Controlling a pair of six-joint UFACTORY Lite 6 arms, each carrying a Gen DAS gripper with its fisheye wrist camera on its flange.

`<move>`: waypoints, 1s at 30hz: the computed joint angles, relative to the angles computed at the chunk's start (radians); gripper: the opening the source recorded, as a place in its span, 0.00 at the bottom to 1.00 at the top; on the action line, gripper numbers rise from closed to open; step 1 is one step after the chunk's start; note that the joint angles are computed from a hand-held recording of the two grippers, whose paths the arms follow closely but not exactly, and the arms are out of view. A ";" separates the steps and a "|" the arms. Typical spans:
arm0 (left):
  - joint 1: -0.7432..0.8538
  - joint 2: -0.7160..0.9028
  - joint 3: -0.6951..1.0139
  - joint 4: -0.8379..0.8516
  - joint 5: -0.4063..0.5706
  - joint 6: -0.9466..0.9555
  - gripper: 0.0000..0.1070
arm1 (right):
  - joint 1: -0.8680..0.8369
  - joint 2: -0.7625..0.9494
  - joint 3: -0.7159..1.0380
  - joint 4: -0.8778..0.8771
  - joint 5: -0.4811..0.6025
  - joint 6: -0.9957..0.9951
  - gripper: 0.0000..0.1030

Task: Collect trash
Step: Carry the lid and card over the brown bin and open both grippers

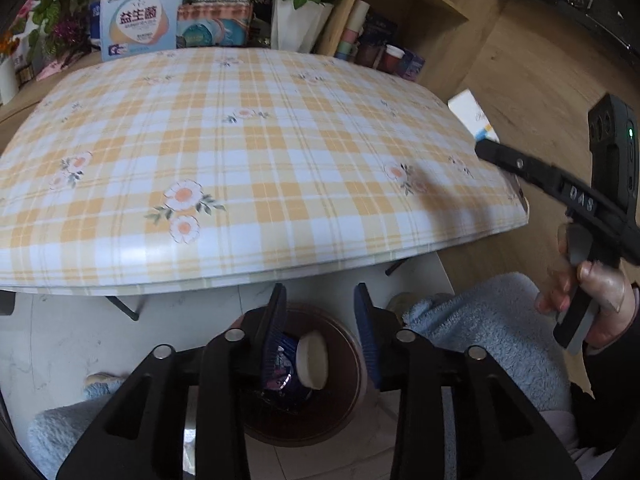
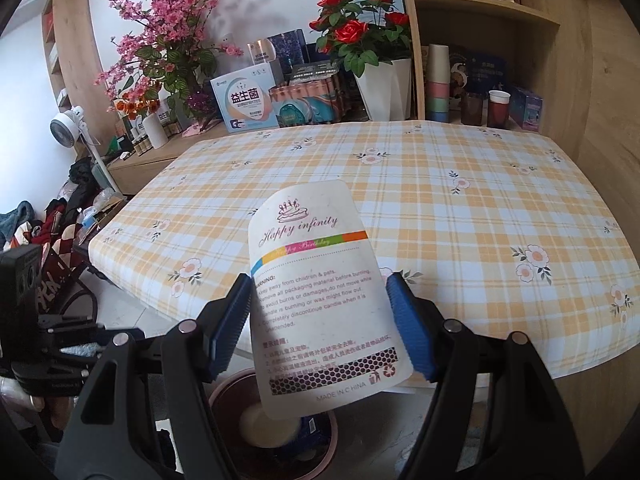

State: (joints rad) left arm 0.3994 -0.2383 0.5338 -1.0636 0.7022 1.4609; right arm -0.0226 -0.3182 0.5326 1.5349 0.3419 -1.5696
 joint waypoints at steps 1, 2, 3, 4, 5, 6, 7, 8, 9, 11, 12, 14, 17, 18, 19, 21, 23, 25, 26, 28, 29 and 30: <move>0.023 -0.025 0.006 0.006 0.018 -0.013 0.49 | 0.005 -0.012 -0.006 -0.015 0.002 0.016 0.67; 0.045 -0.051 0.013 0.011 0.036 -0.025 0.53 | 0.015 -0.029 -0.015 -0.040 0.003 0.039 0.67; 0.064 -0.083 0.016 0.019 0.049 -0.037 0.59 | 0.027 -0.042 -0.022 -0.063 0.000 0.058 0.67; 0.087 -0.117 0.021 0.028 0.065 -0.045 0.66 | 0.037 -0.047 -0.022 -0.087 -0.004 0.078 0.68; 0.109 -0.156 0.023 0.037 0.076 -0.057 0.70 | 0.051 -0.054 -0.026 -0.115 -0.011 0.102 0.68; 0.133 -0.192 0.026 0.041 0.087 -0.070 0.78 | 0.068 -0.060 -0.032 -0.152 -0.017 0.134 0.68; 0.157 -0.212 0.032 0.040 0.101 -0.073 0.83 | 0.082 -0.065 -0.037 -0.185 -0.018 0.167 0.68; 0.186 -0.228 0.039 0.037 0.120 -0.071 0.85 | 0.094 -0.069 -0.042 -0.216 -0.018 0.198 0.68; 0.213 -0.247 0.043 0.036 0.126 -0.073 0.87 | 0.114 -0.075 -0.050 -0.252 -0.023 0.235 0.69; 0.246 -0.261 0.054 0.040 0.120 -0.071 0.89 | 0.150 -0.080 -0.061 -0.316 -0.029 0.302 0.69; 0.260 -0.266 0.058 0.044 0.112 -0.071 0.90 | 0.165 -0.080 -0.065 -0.338 -0.025 0.328 0.69; 0.286 -0.275 0.059 0.047 0.097 -0.057 0.91 | 0.193 -0.076 -0.072 -0.368 -0.007 0.362 0.70; 0.330 -0.267 0.066 0.054 0.103 -0.034 0.91 | 0.251 -0.073 -0.081 -0.433 -0.027 0.436 0.70; 0.348 -0.266 0.065 0.053 0.110 -0.027 0.91 | 0.269 -0.064 -0.082 -0.433 -0.028 0.448 0.70; 0.363 -0.260 0.067 0.049 0.110 -0.022 0.91 | 0.285 -0.052 -0.082 -0.431 -0.031 0.460 0.70; 0.395 -0.245 0.070 0.036 0.116 -0.007 0.91 | 0.323 -0.029 -0.079 -0.448 -0.048 0.495 0.71; 0.428 -0.237 0.068 0.033 0.126 0.005 0.91 | 0.355 -0.016 -0.078 -0.469 -0.065 0.524 0.72; 0.446 -0.220 0.071 0.032 0.127 0.012 0.91 | 0.390 0.003 -0.076 -0.487 -0.079 0.551 0.72; 0.449 -0.206 0.075 0.036 0.127 0.008 0.91 | 0.407 0.016 -0.073 -0.491 -0.082 0.562 0.72; 0.451 -0.178 0.086 0.052 0.123 -0.016 0.91 | 0.421 0.040 -0.067 -0.475 -0.082 0.550 0.73; 0.456 -0.167 0.090 0.055 0.123 -0.020 0.91 | 0.432 0.056 -0.064 -0.468 -0.082 0.548 0.73; 0.460 -0.164 0.089 0.055 0.121 -0.020 0.91 | 0.447 0.072 -0.062 -0.466 -0.088 0.550 0.73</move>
